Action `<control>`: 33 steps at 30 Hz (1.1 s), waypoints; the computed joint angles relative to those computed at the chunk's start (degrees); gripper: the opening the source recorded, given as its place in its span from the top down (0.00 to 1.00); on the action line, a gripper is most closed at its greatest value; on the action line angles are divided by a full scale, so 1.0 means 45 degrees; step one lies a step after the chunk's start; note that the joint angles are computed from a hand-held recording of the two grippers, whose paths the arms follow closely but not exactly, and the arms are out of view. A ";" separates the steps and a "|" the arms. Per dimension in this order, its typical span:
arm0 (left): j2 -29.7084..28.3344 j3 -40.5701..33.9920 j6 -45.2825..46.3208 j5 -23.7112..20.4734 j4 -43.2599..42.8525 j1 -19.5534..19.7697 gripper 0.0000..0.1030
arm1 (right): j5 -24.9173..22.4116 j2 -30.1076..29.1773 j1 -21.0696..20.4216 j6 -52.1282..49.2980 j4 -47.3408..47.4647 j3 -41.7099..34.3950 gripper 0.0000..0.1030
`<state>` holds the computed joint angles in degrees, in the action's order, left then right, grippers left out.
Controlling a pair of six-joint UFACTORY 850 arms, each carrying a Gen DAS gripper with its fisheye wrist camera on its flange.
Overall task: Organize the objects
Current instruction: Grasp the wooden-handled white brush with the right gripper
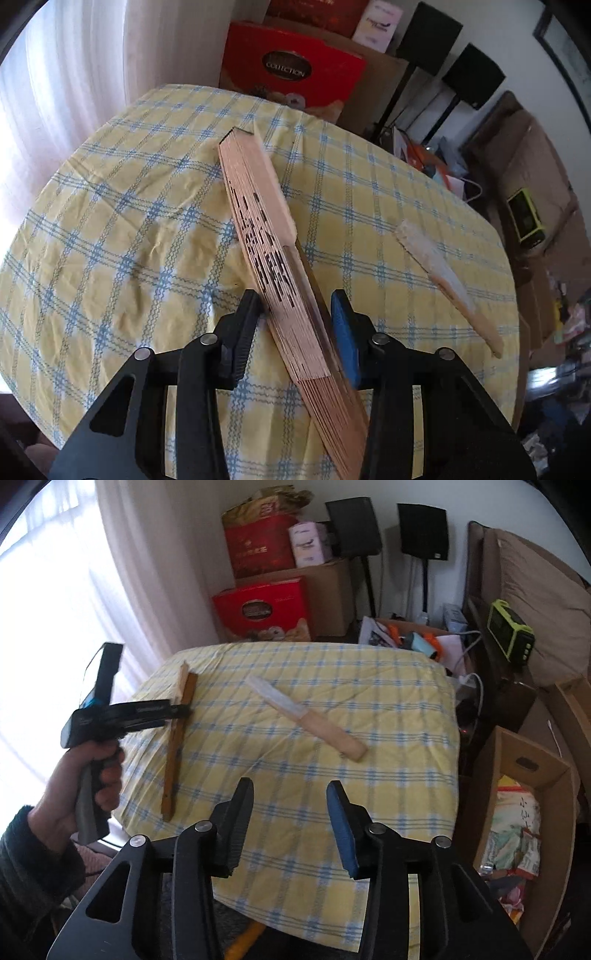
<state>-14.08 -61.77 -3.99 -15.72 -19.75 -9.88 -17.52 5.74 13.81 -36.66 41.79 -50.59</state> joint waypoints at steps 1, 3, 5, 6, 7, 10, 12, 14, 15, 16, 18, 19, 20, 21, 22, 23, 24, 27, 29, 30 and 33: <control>0.0039 0.0016 0.0217 0.0004 -0.0136 0.0008 0.69 | -0.0037 -0.0012 -0.0071 0.0132 -0.0185 -0.0053 0.58; 0.0199 0.0111 0.0793 -0.0003 -0.0612 0.0061 0.74 | -0.0017 0.0000 -0.0082 0.0726 -0.0859 -0.0129 0.57; 0.0337 0.0195 0.1888 -0.0080 -0.1660 0.0165 0.76 | -0.0029 -0.0027 -0.0128 0.1047 -0.1254 -0.0233 0.54; 0.0435 0.0278 0.2296 -0.0095 -0.2049 0.0205 0.77 | 0.0014 -0.0065 -0.0119 0.1100 -0.1335 -0.0271 0.52; 0.0520 0.0332 0.2676 -0.0151 -0.2389 0.0255 0.78 | 0.0066 -0.0163 -0.0094 0.1200 -0.1494 -0.0377 0.52; 0.0830 0.0573 0.4438 -0.0297 -0.4048 0.0487 0.79 | 0.0070 -0.0533 0.0044 0.1386 -0.2038 -0.0797 0.51; 0.1023 0.0714 0.5486 -0.0319 -0.4984 0.0609 0.79 | 0.0119 -0.0979 0.0246 0.1716 -0.2822 -0.1229 0.49; 0.1212 0.0832 0.6282 -0.0425 -0.5692 0.0720 0.79 | 0.0107 -0.1676 0.0453 0.1981 -0.3710 -0.1819 0.49; 0.1288 0.0865 0.6504 -0.0461 -0.5870 0.0756 0.79 | 0.0044 -0.2026 0.0524 0.2119 -0.4080 -0.2095 0.49; 0.1401 0.0928 0.6853 -0.0488 -0.6122 0.0817 0.79 | 0.0008 -0.2435 0.0587 0.2257 -0.4475 -0.2407 0.49; 0.1575 0.1024 0.7058 -0.0407 -0.6239 0.0858 0.79 | 0.0119 -0.3230 0.0734 0.3269 -0.5913 -0.2982 0.49; 0.1687 0.1084 0.7151 -0.0369 -0.6247 0.0918 0.79 | 0.0019 -0.3631 0.0772 0.3816 -0.6577 -0.3302 0.49; 0.1807 0.1157 0.7298 -0.0322 -0.6338 0.0985 0.79 | -0.0190 -0.4114 0.0784 0.4185 -0.7034 -0.3704 0.49; 0.1893 0.1210 0.7377 -0.0264 -0.6373 0.1027 0.79 | -0.0262 -0.4310 0.0770 0.4205 -0.7094 -0.3852 0.48; 0.1989 0.1265 0.7337 -0.0157 -0.6260 0.1063 0.79 | -0.0291 -0.4542 0.0778 0.4320 -0.7285 -0.4026 0.44; 0.2029 0.1283 0.7316 -0.0069 -0.6205 0.1072 0.79 | -0.0248 -0.4766 0.0818 0.4419 -0.7553 -0.4176 0.41; 0.2073 0.1311 0.7311 0.0031 -0.6183 0.1074 0.79 | -0.0169 -0.4845 0.0848 0.4479 -0.7762 -0.4197 0.40; 0.2133 0.1358 0.7780 0.0043 -0.6704 0.1197 0.79 | -0.0096 -0.5114 0.1096 0.6237 -1.0105 -0.4260 0.45; 0.2149 0.1380 0.8090 0.0056 -0.7041 0.1251 0.79 | -0.0001 -0.5118 0.1121 0.5796 -0.9634 -0.4068 0.61; 0.2175 0.1396 0.8191 0.0071 -0.7171 0.1274 0.79 | 0.0130 -0.5057 0.1102 0.5521 -0.9134 -0.3962 0.70; 0.2311 0.1464 0.8272 0.0208 -0.7284 0.1295 0.79 | 0.0449 -0.4774 0.1293 0.6226 -0.9290 -0.3507 0.80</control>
<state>-3.68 -55.18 33.23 -14.79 -52.53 -4.06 -15.50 -15.74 19.63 -8.64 -0.01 -66.37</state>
